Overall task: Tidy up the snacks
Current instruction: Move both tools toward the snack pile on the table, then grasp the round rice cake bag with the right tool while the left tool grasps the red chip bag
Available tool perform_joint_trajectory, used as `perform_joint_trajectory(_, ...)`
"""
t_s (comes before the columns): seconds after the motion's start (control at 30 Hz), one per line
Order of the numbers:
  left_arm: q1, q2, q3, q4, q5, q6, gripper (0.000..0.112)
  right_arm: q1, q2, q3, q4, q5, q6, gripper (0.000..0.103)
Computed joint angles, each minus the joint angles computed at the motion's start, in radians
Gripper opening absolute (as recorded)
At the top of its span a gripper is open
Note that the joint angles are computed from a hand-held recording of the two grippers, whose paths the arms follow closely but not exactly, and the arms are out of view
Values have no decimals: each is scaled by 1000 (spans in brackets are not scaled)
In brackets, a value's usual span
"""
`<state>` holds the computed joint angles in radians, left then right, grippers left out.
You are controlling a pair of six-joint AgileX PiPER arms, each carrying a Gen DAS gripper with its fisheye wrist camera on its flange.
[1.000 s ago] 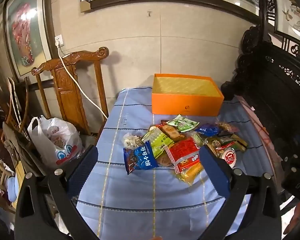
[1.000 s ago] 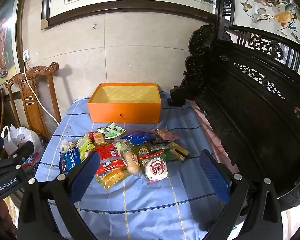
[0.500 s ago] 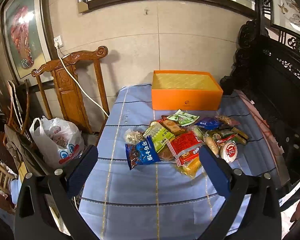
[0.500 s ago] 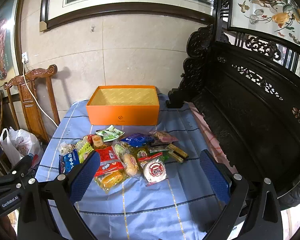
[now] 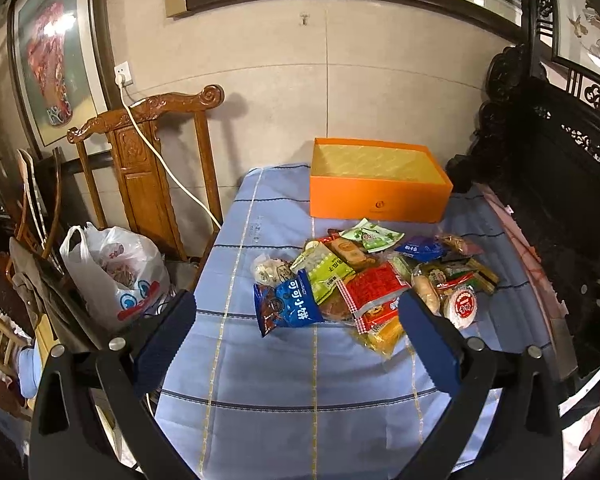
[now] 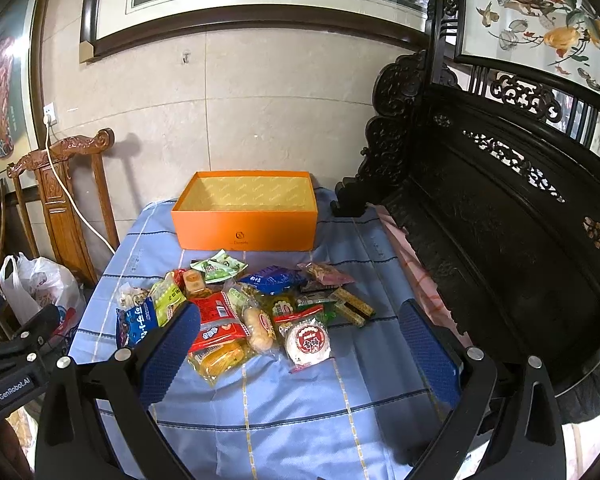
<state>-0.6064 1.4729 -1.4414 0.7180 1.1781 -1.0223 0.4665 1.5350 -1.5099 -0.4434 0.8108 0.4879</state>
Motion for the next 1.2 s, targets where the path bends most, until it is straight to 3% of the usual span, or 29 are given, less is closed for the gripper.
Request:
perform_joint_trajectory(0.3,144,55,19,-155,-86,28,99,-73,48,-5,78,14,-72,100)
perform_joint_trajectory(0.57,85,141,-78,-57,-65,40,99,-104,78,-44,86,-14,-108,99)
perform_joint_trajectory(0.8,110,178,-135,-78,-53,64,99,-131,113,-91,123,-12,-147,99)
perform_joint_trajectory(1.2,170,271,-127,-156,-102,75,99,-218,203,-71,216,-1,-236,99)
